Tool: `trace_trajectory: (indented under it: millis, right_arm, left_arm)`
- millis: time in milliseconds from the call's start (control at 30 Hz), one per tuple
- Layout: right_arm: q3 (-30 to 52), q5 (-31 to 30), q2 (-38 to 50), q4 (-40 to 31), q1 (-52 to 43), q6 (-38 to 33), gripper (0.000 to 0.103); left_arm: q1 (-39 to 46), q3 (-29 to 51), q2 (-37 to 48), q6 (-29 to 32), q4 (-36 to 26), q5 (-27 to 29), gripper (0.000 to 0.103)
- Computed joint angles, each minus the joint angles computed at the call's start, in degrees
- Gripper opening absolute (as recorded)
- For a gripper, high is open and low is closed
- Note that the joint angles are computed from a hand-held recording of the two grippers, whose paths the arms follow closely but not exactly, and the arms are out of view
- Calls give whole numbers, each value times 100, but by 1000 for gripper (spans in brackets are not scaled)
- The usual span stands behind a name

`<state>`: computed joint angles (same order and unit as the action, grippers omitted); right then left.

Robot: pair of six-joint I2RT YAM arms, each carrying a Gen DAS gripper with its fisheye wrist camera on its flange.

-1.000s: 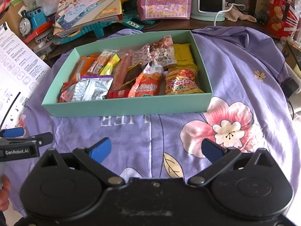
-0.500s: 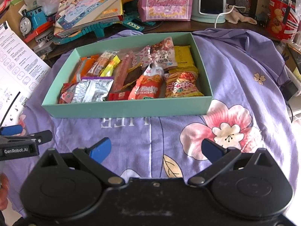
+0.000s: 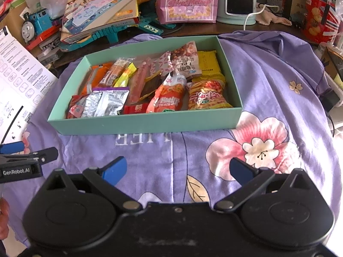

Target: Organize snacks

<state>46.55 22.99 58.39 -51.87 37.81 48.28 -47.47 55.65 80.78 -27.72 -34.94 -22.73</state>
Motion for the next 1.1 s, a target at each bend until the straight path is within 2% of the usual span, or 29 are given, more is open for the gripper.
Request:
trace_trajectory:
  millis: [1100]
  right_arm:
    - [9,50,38,-12,-66,-23,103]
  left_arm:
    - [-17,136,32,189,-65,7,103]
